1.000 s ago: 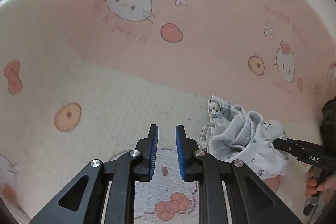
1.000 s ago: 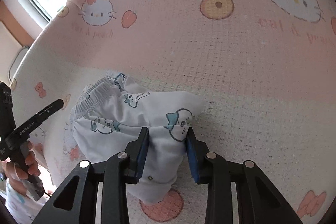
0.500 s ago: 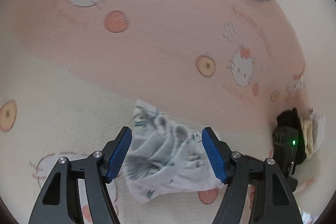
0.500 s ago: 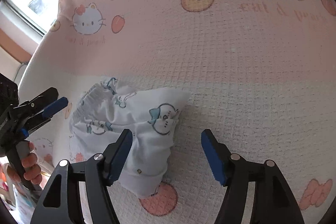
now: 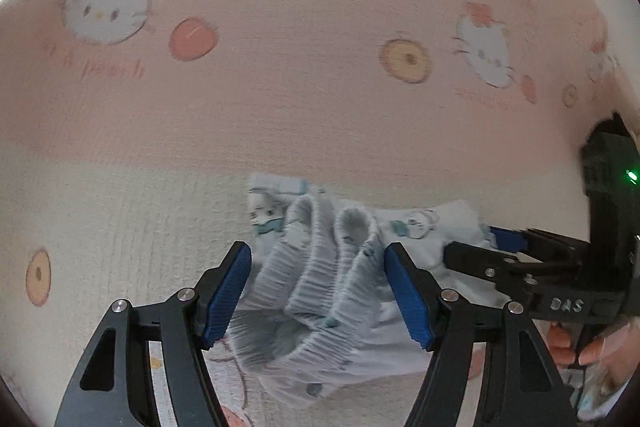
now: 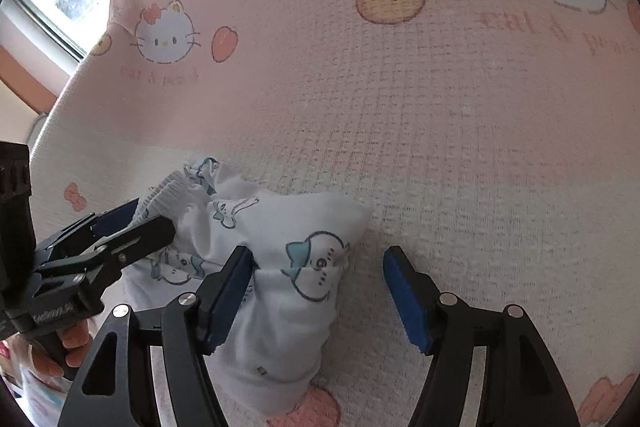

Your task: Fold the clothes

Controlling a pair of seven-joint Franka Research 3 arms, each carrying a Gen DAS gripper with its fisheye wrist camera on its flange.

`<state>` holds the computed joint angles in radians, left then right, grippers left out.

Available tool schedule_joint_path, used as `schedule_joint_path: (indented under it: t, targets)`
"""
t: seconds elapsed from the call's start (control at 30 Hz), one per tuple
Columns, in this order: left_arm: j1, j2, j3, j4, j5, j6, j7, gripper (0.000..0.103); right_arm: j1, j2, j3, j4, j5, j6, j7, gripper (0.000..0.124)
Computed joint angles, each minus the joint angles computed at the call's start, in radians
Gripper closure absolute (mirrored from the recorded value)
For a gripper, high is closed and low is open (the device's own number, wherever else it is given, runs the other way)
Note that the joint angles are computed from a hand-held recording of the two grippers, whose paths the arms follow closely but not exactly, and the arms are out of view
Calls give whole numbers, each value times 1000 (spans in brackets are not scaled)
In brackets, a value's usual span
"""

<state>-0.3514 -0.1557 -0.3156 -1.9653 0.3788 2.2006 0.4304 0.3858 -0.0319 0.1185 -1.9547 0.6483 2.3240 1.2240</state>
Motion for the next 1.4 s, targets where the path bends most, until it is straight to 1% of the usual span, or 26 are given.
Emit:
schedule_joint_path:
  t: [0.03, 0.07, 0.1, 0.13, 0.17, 0.3, 0.37, 0.43, 0.47, 0.5, 0.53, 0.57, 0.63, 0.7, 0.73, 0.77, 0.83, 0.87, 0.93, 1.0, 1.07, 1.17, 1.3, 1.37, 1.4]
  targets:
    - [-1, -4, 1, -11, -4, 3, 3, 59, 2, -4, 3, -8, -4, 19, 4, 57]
    - [0, 2, 2, -7, -2, -3, 12, 62, 5, -8, 5, -17, 2, 41, 9, 58]
    - [1, 3, 0, -8, 10, -2, 12, 62, 9, -12, 8, -26, 9, 63, 14, 72]
    - [1, 3, -5, -10, 31, -3, -1, 62, 11, -9, 7, -25, 22, 61, 12, 82]
    - [2, 6, -10, -8, 49, -13, -13, 62, 14, -11, 11, -28, 2, 71, 31, 88]
    - [-2, 11, -22, -10, 98, -56, -72, 62, 29, -17, 24, -41, -95, 115, 68, 90]
    - [-9, 21, -36, -6, 148, -83, -102, 60, 32, -13, 24, -37, -123, 110, 85, 90]
    - [-20, 35, -42, 10, 180, -124, -116, 59, 32, -10, 18, -32, -95, 100, 89, 86]
    - [-24, 32, -38, 9, 181, -126, -119, 59, 30, -6, 12, -25, -68, 79, 75, 82]
    - [-24, 28, -32, 5, 175, -112, -127, 60, 26, -5, 8, -22, -48, 61, 71, 78]
    - [-21, 8, -19, -19, 158, -70, -144, 60, 22, -4, 4, -20, -30, 44, 67, 75]
    - [-15, -32, -1, -71, 121, 8, -169, 60, 18, 0, -1, -14, 2, 23, 56, 69]
    - [-3, -118, 35, -180, 29, 185, -213, 58, 3, -11, -15, -22, 73, -23, 32, 64]
    - [14, -211, 54, -301, -37, 371, -279, 49, -11, -18, -24, -25, 115, -65, 28, 61]
    - [31, -252, 48, -346, -51, 431, -323, 39, -17, -22, -29, -29, 136, -86, 27, 61]
    - [53, -282, 31, -370, -49, 449, -361, 32, -21, -28, -29, -37, 147, -90, 30, 61]
    - [88, -333, 6, -408, -43, 474, -418, 27, -27, -40, -31, -54, 167, -93, 37, 60]
    - [88, -349, 7, -423, -53, 488, -425, 27, -29, -47, -33, -63, 176, -95, 40, 60]
    - [51, -343, 37, -427, -105, 488, -379, 27, -32, -52, -34, -72, 192, -98, 49, 60]
    - [25, -319, 56, -423, -154, 485, -334, 27, -32, -59, -33, -81, 201, -97, 59, 55]
    - [19, -311, 49, -426, -180, 487, -321, 27, -31, -66, -33, -88, 208, -96, 62, 52]
    - [22, -308, 17, -423, -187, 465, -336, 27, -29, -62, -32, -83, 208, -104, 67, 52]
    - [-11, -332, 24, -445, -239, 448, -341, 27, -22, -54, -26, -74, 213, -113, 49, 52]
    - [-6, -348, 21, -461, -247, 448, -359, 27, -21, -51, -25, -68, 206, -121, 52, 52]
    - [-3, -356, 18, -463, -244, 436, -363, 27, -20, -48, -26, -63, 210, -130, 53, 52]
